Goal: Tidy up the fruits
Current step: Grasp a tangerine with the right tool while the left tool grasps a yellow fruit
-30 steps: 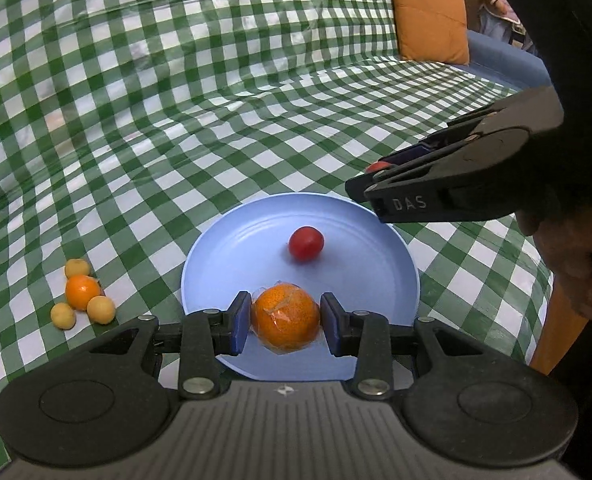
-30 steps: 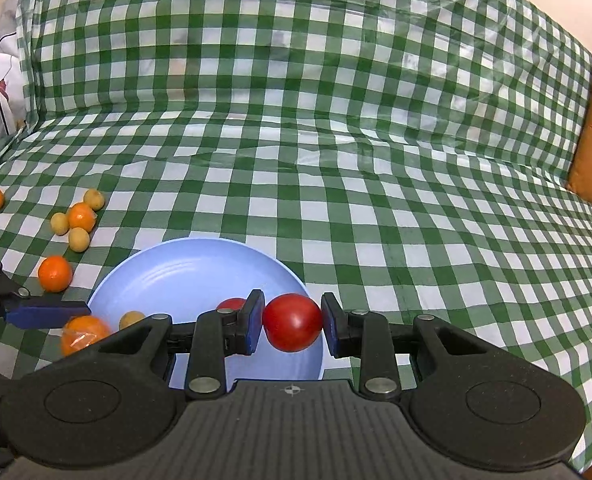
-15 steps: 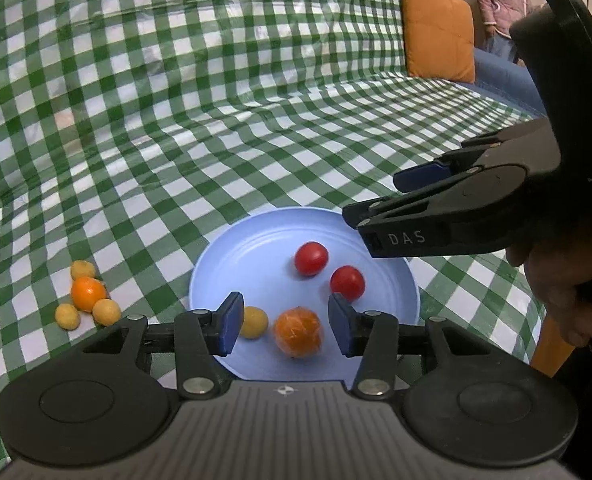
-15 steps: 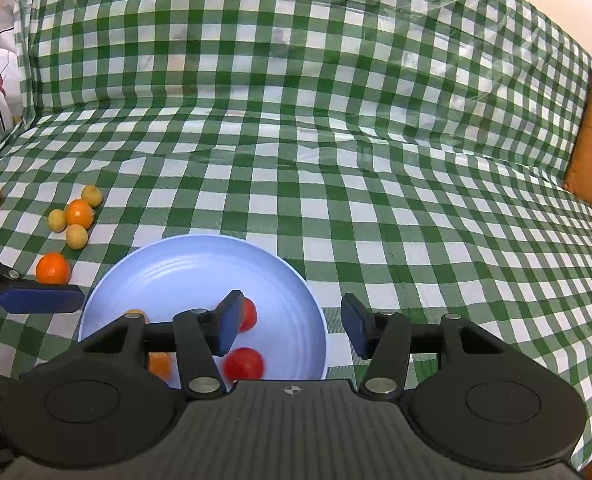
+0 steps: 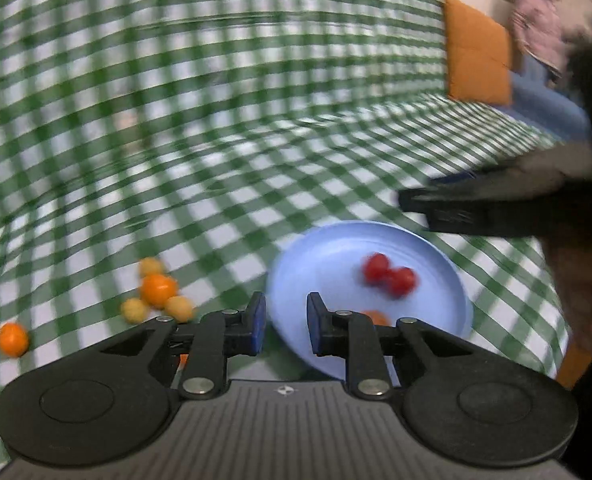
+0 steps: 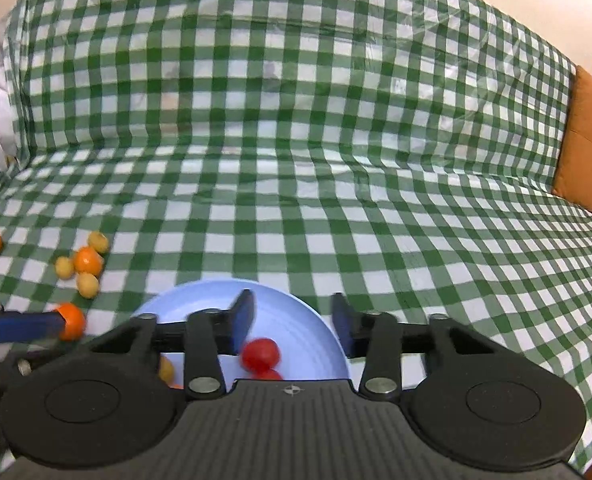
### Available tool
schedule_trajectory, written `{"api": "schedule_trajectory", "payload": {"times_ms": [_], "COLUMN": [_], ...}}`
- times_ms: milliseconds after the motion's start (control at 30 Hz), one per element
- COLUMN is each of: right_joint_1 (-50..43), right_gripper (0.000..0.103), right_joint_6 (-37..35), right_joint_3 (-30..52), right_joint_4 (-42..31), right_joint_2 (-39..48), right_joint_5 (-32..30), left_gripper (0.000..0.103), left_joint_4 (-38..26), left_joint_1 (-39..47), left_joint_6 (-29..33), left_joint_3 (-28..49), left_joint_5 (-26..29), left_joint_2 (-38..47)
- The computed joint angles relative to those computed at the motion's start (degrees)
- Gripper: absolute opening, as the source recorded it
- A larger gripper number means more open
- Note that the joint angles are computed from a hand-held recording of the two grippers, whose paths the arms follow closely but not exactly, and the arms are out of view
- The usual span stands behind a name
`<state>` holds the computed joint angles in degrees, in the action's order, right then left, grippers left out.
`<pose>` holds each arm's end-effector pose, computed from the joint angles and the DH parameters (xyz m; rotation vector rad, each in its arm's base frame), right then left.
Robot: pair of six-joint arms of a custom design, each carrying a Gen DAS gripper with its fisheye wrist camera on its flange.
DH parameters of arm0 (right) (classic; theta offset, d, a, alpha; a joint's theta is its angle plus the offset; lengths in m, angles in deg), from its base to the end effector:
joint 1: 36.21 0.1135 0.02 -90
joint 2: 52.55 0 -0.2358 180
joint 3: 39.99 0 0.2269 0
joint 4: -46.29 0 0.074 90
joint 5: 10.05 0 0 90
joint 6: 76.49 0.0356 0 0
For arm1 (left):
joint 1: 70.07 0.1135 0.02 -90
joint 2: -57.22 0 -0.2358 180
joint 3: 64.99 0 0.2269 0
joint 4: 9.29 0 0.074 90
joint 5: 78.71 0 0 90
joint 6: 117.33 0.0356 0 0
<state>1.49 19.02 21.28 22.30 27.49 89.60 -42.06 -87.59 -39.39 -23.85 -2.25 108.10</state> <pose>0.2206 0.1629 0.1987 -0.5585 2.2432 0.1907 0.1693 -0.0447 0.1847 -0.0104 2.2875 0.0057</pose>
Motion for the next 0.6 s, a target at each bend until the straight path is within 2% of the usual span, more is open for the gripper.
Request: {"api": "schedule_trajectory", "payload": {"times_ms": [67, 200, 367, 533, 600], "right_joint_1": [0.9, 3.1, 6.7, 12.0, 13.4], "right_gripper": [0.025, 0.025, 0.025, 0.025, 0.027], "right_joint_6": [1.5, 3.6, 5.1, 5.8, 6.3], "right_joint_3": [0.1, 0.9, 2.8, 6.4, 8.7], "right_joint_4": [0.7, 1.6, 2.9, 4.2, 4.3], "right_joint_2": [0.0, 1.1, 4.7, 10.4, 13.4], "right_joint_5": [-0.7, -2.8, -7.9, -8.5, -9.9], "left_gripper": [0.024, 0.024, 0.024, 0.026, 0.033], "left_joint_4": [-2.4, -3.5, -0.5, 0.8, 1.8], "left_joint_1": [6.5, 25.2, 47.5, 57.8, 59.1], "left_joint_6": [0.7, 5.9, 10.5, 12.5, 12.7], "left_joint_3": [0.3, 1.8, 5.3, 8.7, 9.6], "left_joint_5": [2.4, 11.1, 19.5, 23.6, 24.0], "left_joint_2": [-2.9, -3.5, 5.4, 14.0, 16.3]}}
